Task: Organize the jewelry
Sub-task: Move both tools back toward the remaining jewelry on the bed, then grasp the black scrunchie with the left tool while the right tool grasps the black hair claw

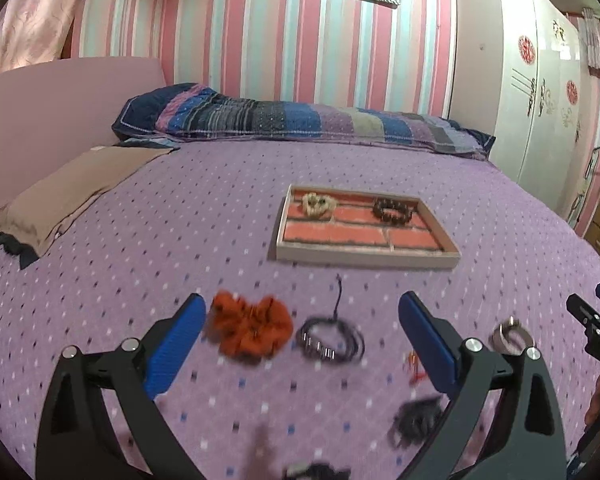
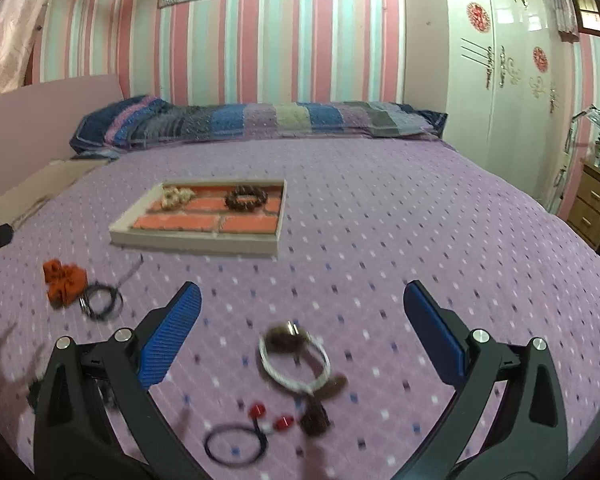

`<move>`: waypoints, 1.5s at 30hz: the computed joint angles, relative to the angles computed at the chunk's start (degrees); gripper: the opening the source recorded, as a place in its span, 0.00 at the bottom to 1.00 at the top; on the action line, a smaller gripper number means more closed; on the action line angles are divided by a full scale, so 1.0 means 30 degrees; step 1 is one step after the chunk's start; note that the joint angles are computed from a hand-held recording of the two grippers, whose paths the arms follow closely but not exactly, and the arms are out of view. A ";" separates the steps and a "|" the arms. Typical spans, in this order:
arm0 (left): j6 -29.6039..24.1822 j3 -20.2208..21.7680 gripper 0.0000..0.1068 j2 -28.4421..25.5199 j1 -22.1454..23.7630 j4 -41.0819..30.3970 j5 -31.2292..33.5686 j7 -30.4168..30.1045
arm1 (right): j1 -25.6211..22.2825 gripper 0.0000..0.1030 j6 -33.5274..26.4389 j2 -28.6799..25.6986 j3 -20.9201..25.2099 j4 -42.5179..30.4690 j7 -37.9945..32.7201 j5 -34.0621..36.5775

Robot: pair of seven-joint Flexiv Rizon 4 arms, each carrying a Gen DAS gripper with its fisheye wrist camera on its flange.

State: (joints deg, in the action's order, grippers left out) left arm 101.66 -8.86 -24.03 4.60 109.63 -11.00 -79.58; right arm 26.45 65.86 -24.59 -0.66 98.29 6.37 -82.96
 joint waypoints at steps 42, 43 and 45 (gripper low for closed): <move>0.4008 0.1340 0.89 -0.1651 -0.0711 0.4950 0.2020 -0.2318 | -0.1118 0.85 -0.1194 -0.0269 0.0940 0.3305 0.3703 -0.2480; 0.3937 0.1299 0.89 -0.1658 -0.0665 0.4916 0.2069 -0.2342 | -0.1147 0.80 -0.1005 -0.0431 0.0956 0.3178 0.3228 -0.2001; 0.3915 0.1193 0.89 -0.1705 -0.0537 0.4871 0.2202 -0.2406 | -0.1094 0.75 -0.0745 -0.0671 0.0918 0.2995 0.2366 -0.1013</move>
